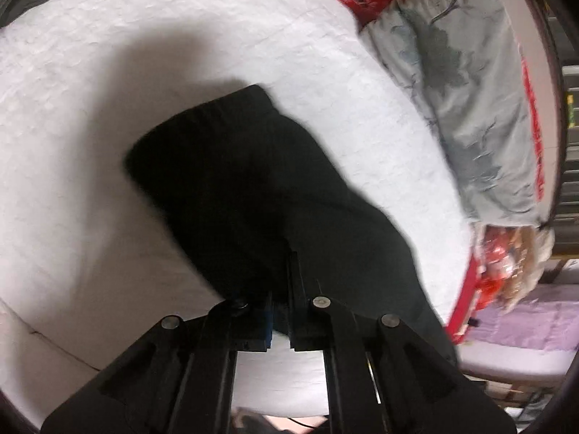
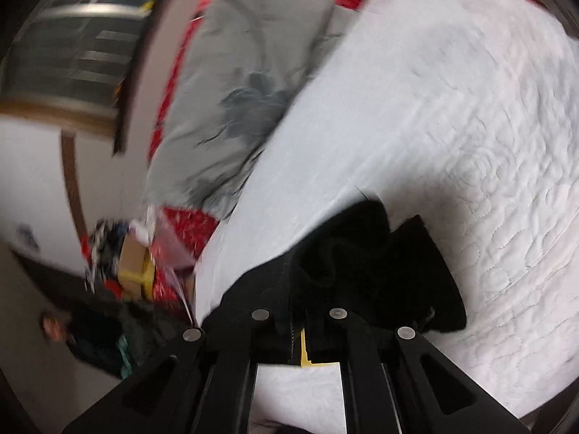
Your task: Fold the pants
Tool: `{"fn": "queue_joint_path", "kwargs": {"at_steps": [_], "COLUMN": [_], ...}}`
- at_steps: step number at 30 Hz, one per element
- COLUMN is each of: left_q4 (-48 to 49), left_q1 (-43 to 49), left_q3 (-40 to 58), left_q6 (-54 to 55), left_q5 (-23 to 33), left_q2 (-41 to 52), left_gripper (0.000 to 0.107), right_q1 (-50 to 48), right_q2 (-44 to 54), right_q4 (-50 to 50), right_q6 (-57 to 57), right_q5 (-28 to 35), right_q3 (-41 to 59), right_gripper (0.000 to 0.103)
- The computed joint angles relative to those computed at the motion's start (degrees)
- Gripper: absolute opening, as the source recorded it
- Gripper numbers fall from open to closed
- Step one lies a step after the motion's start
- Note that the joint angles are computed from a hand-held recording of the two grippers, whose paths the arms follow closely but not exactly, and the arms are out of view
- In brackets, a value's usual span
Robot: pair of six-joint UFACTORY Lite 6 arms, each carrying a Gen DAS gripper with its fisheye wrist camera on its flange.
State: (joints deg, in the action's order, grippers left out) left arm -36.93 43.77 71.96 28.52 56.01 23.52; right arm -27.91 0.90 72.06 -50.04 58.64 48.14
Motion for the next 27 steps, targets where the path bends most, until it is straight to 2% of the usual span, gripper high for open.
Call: {"fn": "queue_joint_path", "kwargs": {"at_steps": [2, 4, 7, 11, 13, 15, 16, 17, 18, 20, 23, 27], "left_q4": [1.9, 0.9, 1.8, 3.6, 2.9, 2.0, 1.2, 0.8, 1.1, 1.2, 3.4, 11.9], "left_q1": [0.9, 2.6, 2.9, 4.0, 6.6, 9.0, 10.1, 10.3, 9.8, 8.2, 4.0, -2.7], "left_q3": [0.1, 0.9, 1.1, 0.7, -0.2, 0.2, 1.5, 3.1, 5.1, 8.8, 18.6, 29.4], "left_q6": [-0.7, -0.2, 0.1, 4.7, 9.0, 11.8, 12.7, 13.0, 12.1, 9.1, 3.3, -5.5], "left_q5": [-1.3, -0.5, 0.3, 4.5, 7.8, 9.5, 9.8, 9.6, 8.5, 5.5, 5.0, 3.1], "left_q2": [3.2, 6.2, 4.8, 0.6, -3.3, -5.9, -6.8, -6.6, -6.0, -3.7, 4.6, 14.1], "left_gripper": [0.004, 0.004, 0.004, 0.004, 0.004, 0.006, 0.009, 0.020, 0.037, 0.052, 0.052, 0.052], "right_q1": [0.1, 1.0, -0.4, -2.4, -4.8, -7.5, -8.2, -8.4, -8.5, -7.4, -4.7, -2.6], "right_q2": [-0.5, 1.2, 4.9, 3.3, 0.7, -1.4, -1.8, -1.6, -0.7, 1.9, 4.6, 6.8], "right_q4": [-2.7, -5.5, -5.2, -9.6, -11.8, -12.8, -13.1, -13.1, -12.9, -11.5, -9.6, -8.8], "right_q6": [-1.1, -1.4, -3.1, -1.8, -1.6, -2.1, -2.6, -2.9, -3.3, -3.1, -3.1, -4.4], "right_q5": [-0.6, -4.9, -7.3, -4.1, -1.5, -0.5, -0.6, -1.2, -1.5, -2.4, -5.0, -6.7], "right_q3": [-2.9, -5.5, -7.5, -6.2, -4.6, -3.2, -2.3, -1.2, -0.2, 1.3, 1.6, 1.6], "right_gripper": [0.004, 0.004, 0.011, 0.019, 0.033, 0.042, 0.044, 0.044, 0.044, 0.044, 0.044, 0.044]}}
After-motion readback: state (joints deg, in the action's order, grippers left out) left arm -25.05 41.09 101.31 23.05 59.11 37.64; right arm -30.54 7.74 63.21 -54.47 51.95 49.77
